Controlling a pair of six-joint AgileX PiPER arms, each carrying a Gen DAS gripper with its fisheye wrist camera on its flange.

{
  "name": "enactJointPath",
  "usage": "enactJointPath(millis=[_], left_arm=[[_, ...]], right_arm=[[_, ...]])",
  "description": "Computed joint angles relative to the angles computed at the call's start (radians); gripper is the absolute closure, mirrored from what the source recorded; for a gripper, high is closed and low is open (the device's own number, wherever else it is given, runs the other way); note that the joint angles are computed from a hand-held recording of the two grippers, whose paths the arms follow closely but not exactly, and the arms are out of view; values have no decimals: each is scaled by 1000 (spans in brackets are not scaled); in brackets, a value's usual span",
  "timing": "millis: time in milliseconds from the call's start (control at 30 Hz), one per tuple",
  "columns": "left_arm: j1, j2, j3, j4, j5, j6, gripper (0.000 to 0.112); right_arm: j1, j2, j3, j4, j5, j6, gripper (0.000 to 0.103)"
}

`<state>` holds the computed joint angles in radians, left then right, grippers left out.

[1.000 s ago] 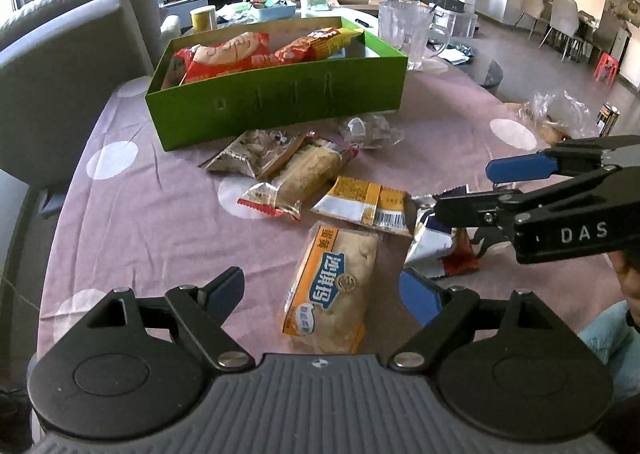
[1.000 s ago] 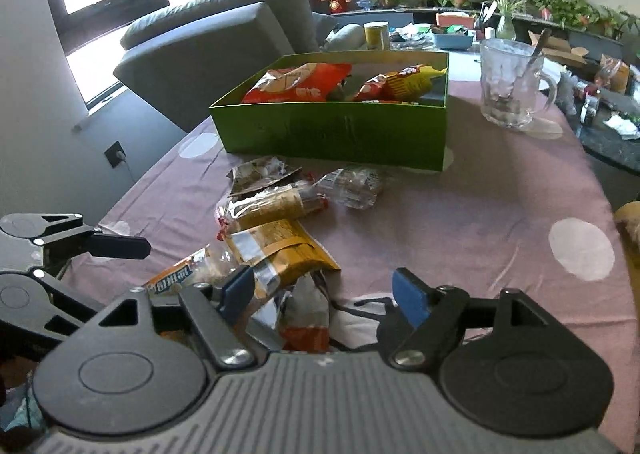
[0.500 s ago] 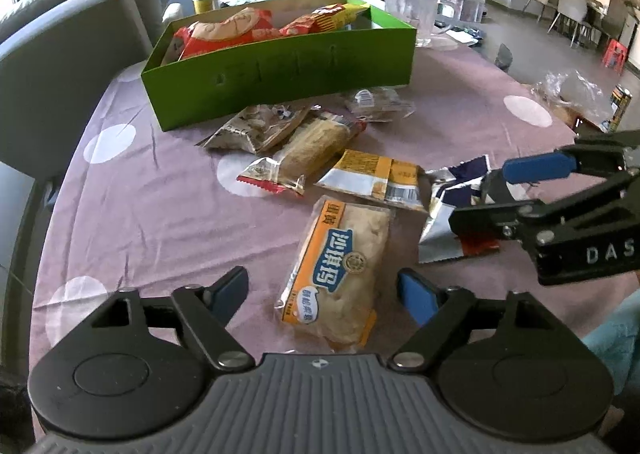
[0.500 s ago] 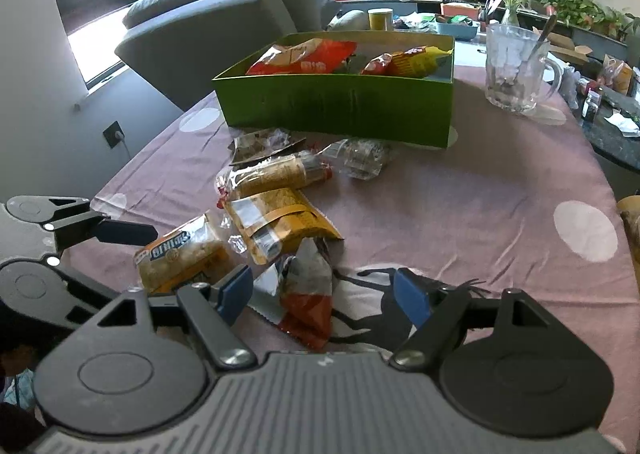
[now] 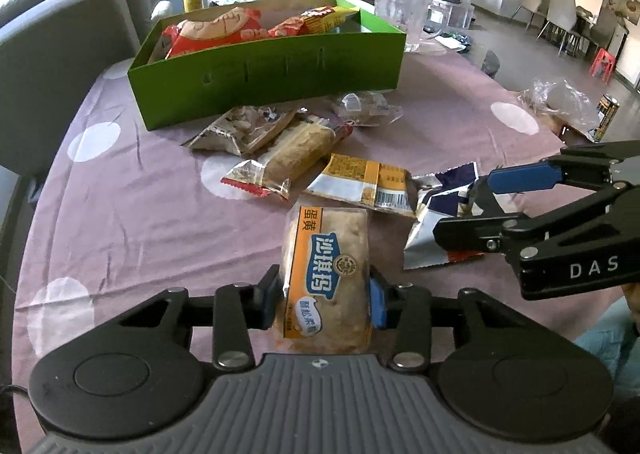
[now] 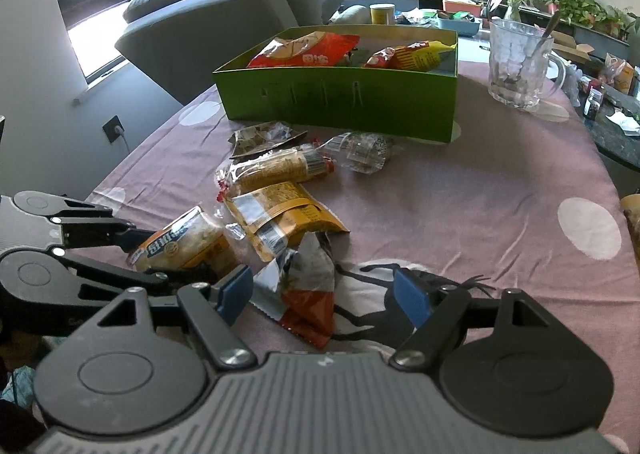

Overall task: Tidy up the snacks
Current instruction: 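Close the right gripper on the torn silver-red wrapper while the left gripper holds the pastry packet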

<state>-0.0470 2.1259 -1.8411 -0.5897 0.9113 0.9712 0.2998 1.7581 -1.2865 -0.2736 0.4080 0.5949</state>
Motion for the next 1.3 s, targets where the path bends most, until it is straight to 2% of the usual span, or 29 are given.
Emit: enactJointPath(millis=[667,967,1167,1300], left_arm=[[33,-13,-18,-25,-17,-13,73],[35,-9,-27,-27,-11,-16,73],[39,-11,-29,-37,-7,-13,73],[39,-10,-35,-42,-4,-13,73]], right_arm=[[4,53,-54,92,20,-97,26],[10,77,-84,59,43,-52,27],[-1,57,-63,92,21,-84,28],[-5,30,-38,44,2,-44,29]])
